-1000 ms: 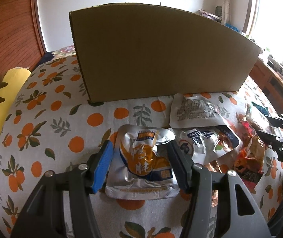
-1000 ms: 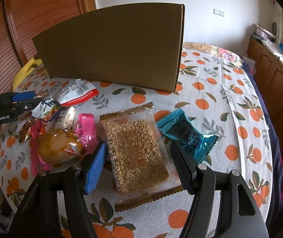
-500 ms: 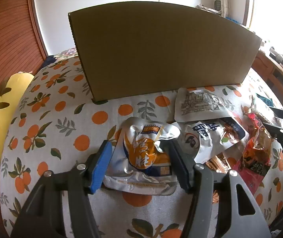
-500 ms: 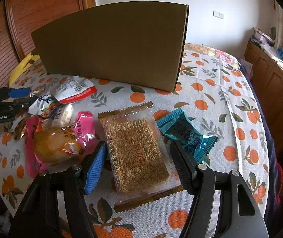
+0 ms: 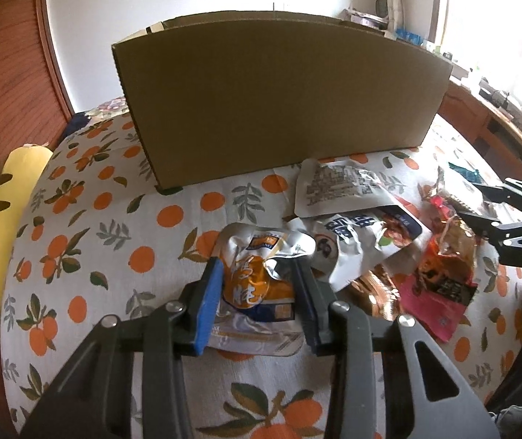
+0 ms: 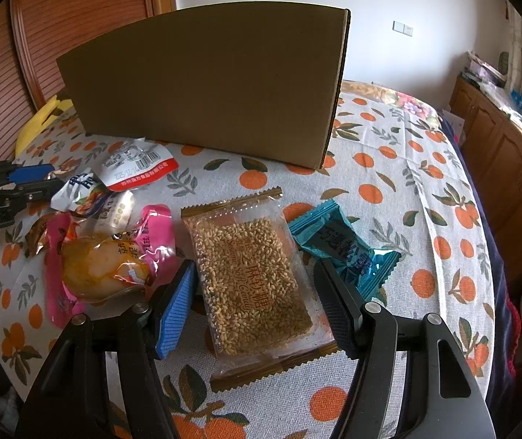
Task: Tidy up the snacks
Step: 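Grasp the silver-orange snack pouch with the left tool while the right tool grasps the grain bar packet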
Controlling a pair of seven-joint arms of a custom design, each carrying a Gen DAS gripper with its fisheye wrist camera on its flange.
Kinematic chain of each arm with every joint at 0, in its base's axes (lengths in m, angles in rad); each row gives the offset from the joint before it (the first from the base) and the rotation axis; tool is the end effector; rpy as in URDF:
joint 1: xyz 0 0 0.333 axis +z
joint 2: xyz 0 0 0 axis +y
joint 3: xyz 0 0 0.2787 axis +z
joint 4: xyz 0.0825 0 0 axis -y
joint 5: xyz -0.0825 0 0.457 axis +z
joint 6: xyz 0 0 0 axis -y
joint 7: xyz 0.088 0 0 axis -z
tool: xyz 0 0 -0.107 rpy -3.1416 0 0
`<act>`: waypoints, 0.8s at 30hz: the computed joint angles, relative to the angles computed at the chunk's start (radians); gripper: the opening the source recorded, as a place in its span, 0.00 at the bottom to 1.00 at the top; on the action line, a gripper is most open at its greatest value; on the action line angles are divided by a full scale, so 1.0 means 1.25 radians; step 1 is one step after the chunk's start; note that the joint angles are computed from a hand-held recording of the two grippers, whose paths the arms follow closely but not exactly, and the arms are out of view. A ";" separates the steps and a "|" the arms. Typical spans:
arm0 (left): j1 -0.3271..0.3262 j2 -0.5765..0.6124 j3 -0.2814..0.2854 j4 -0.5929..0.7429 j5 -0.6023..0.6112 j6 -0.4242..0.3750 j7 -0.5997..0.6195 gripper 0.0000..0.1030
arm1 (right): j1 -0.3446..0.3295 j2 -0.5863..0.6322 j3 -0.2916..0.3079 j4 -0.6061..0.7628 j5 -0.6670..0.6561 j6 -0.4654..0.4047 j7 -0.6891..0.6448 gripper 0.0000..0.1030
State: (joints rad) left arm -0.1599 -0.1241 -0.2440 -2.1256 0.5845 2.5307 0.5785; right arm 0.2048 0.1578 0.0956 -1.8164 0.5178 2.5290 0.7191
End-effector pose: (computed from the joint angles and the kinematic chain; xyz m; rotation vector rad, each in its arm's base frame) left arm 0.5731 -0.2540 0.4519 -1.9655 1.6298 -0.6091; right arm 0.6791 0.2023 0.4463 -2.3096 0.9328 -0.3436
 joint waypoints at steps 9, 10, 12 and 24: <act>0.005 -0.047 -0.014 -0.032 0.022 0.004 -0.037 0.23 | 0.003 -0.001 0.000 -0.003 -0.008 0.008 0.010 0.61; 0.006 -0.048 -0.014 -0.033 0.021 0.005 -0.038 0.23 | 0.001 -0.002 -0.001 -0.002 -0.009 0.008 0.008 0.59; 0.008 -0.051 -0.017 -0.037 0.023 0.006 -0.039 0.22 | 0.002 -0.004 0.000 -0.006 -0.009 0.015 0.007 0.54; 0.008 -0.071 -0.014 -0.051 -0.020 -0.016 -0.008 0.02 | 0.002 -0.028 -0.004 -0.026 0.000 0.023 -0.010 0.43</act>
